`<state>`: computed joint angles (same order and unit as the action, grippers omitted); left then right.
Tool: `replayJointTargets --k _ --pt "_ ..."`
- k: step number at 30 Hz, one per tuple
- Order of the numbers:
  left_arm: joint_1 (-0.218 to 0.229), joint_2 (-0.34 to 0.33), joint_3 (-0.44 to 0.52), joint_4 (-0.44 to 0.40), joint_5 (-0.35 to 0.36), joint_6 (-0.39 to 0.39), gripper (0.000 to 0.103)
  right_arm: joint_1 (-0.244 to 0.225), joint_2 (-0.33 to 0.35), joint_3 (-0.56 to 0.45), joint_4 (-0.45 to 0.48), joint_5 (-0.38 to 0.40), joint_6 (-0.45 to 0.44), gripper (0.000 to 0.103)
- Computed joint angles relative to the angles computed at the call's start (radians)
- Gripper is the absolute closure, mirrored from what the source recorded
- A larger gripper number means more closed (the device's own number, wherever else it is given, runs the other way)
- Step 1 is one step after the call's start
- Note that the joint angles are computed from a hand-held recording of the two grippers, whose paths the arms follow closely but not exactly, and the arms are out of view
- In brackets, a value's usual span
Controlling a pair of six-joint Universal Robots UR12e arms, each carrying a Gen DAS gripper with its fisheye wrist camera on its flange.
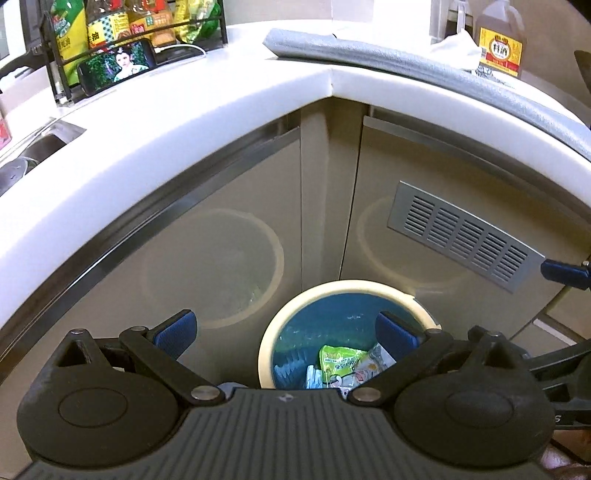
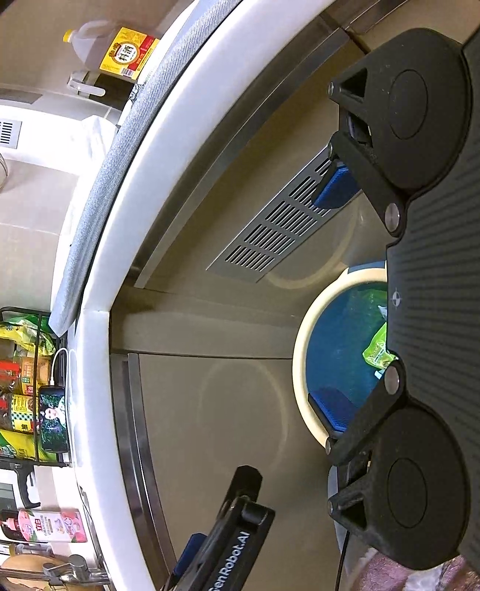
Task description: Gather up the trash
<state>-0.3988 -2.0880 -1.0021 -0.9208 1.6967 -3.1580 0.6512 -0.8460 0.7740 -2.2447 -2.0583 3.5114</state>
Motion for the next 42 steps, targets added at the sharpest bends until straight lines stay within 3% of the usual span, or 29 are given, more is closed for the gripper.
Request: replayJointTargets --k 11,20,24,34,40,42 --pt "-0.003 0.008 -0.018 0.066 0.057 -0.018 0.0 -0.002 -0.015 0.034 -0.073 0.001 -0.024 0.0" --pt "-0.001 0.014 -0.029 0.103 0.062 -0.008 0.0 -0.024 -0.041 0.06 -0.338 0.082 -0.111 0.0" --pt "-0.003 0.014 -0.03 0.113 0.062 0.01 0.0 -0.035 -0.028 0.023 -0.385 0.058 -0.128 0.0" --pt "0.001 0.005 -0.016 0.081 0.051 0.005 0.0 -0.092 0.003 -0.072 -0.348 -0.038 0.019 0.0" --pt "0.005 0.004 -0.011 0.078 0.04 0.001 0.0 -0.143 0.06 -0.188 -0.247 -0.086 0.156 0.0" --pt "0.007 0.003 -0.008 0.076 0.037 -0.005 0.0 -0.158 0.094 -0.255 -0.173 -0.106 0.208 0.0"
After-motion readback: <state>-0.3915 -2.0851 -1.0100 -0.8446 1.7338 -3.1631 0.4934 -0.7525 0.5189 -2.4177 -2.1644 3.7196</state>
